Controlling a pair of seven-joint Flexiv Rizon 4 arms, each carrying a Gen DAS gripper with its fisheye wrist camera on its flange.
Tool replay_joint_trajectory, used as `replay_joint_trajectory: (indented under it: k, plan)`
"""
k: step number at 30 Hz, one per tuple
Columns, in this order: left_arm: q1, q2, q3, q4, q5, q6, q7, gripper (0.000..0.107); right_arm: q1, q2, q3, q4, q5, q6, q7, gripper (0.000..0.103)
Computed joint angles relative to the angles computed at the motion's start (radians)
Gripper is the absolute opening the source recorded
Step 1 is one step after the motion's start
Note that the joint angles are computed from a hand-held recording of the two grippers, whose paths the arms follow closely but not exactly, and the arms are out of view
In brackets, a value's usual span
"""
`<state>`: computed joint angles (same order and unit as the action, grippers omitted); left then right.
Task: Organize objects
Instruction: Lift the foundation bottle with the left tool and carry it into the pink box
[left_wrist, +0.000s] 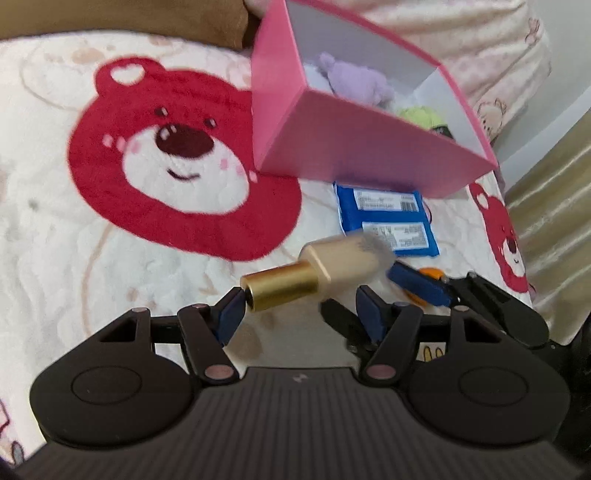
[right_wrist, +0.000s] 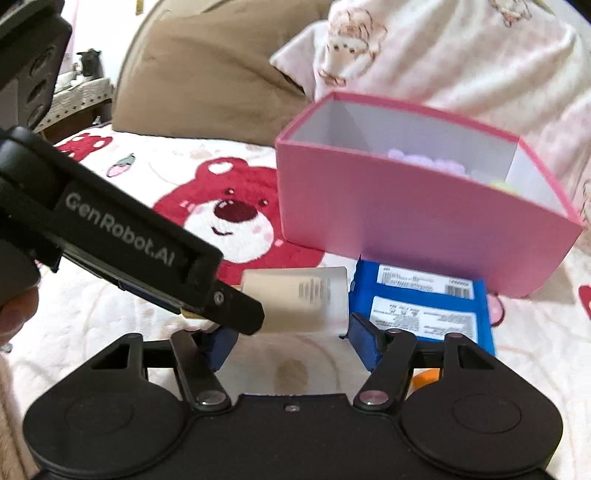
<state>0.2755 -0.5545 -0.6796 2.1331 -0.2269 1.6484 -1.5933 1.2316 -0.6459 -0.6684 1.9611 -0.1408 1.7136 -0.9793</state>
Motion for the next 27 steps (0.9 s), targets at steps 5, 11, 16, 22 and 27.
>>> replay_joint_trajectory:
  k: [5,11,16,22,27]
  plan:
    - [0.011,-0.003,-0.010,-0.002,-0.026,-0.047,-0.007,0.058,-0.091,0.027,0.113,-0.008,-0.021,-0.009,-0.019,0.052]
    - [-0.063,-0.029,0.055,-0.045,-0.076,-0.079,0.004,0.057,-0.217,0.043,0.268,0.017,-0.026,0.064,-0.041,0.052]
    - [-0.118,-0.038,0.106,-0.066,-0.139,-0.118,0.023,0.059,-0.039,0.019,0.089,0.044,0.015,0.019,-0.093,0.065]
    - [-0.233,-0.002,0.235,-0.074,-0.136,-0.086,0.021,0.056,-0.223,0.042,0.290,0.021,-0.004,0.006,-0.047,0.069]
    - [-0.142,-0.031,0.122,-0.060,-0.160,-0.061,0.043,0.056,-0.269,0.002,0.338,-0.025,-0.034,0.017,-0.033,0.076]
